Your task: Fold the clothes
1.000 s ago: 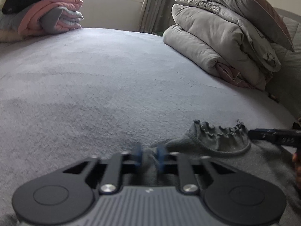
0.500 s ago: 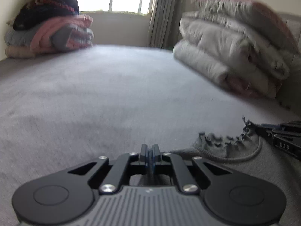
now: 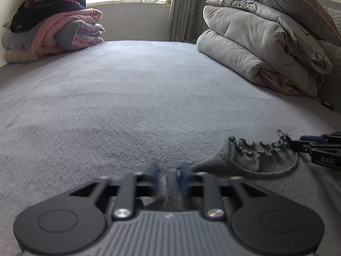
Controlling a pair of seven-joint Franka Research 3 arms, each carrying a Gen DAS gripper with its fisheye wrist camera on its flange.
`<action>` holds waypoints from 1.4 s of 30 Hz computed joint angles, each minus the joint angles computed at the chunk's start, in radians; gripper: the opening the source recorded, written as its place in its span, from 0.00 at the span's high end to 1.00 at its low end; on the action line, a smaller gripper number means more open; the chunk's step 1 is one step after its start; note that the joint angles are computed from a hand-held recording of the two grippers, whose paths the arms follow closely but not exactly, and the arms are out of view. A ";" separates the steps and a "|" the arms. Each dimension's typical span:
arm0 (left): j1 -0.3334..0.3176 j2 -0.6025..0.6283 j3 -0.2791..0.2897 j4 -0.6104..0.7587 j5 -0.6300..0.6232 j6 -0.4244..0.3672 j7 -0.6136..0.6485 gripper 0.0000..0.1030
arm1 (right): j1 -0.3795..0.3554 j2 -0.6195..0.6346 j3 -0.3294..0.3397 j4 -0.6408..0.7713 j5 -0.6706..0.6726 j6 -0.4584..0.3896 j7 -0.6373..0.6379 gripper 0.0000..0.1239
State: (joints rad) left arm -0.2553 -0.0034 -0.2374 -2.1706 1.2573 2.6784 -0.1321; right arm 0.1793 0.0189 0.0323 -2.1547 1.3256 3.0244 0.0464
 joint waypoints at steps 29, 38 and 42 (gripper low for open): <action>-0.322 0.347 0.156 0.439 -0.244 0.225 -0.026 0.59 | -0.324 -0.103 -0.237 -0.013 -0.148 -0.852 0.080 0.80; -0.340 0.408 0.173 0.494 -0.040 0.319 -0.229 0.59 | -0.343 -0.119 -0.229 -0.041 -0.105 -0.881 -0.027 0.80; -0.352 0.403 0.206 0.496 0.043 0.389 -0.331 0.59 | -0.340 -0.118 -0.228 -0.047 -0.128 -0.880 -0.028 0.81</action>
State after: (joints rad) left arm -0.6069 0.4000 -0.0317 -1.6751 1.2999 3.0674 -0.4630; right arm -0.1612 -0.0994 -0.1953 -2.2017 1.1972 2.1442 0.0189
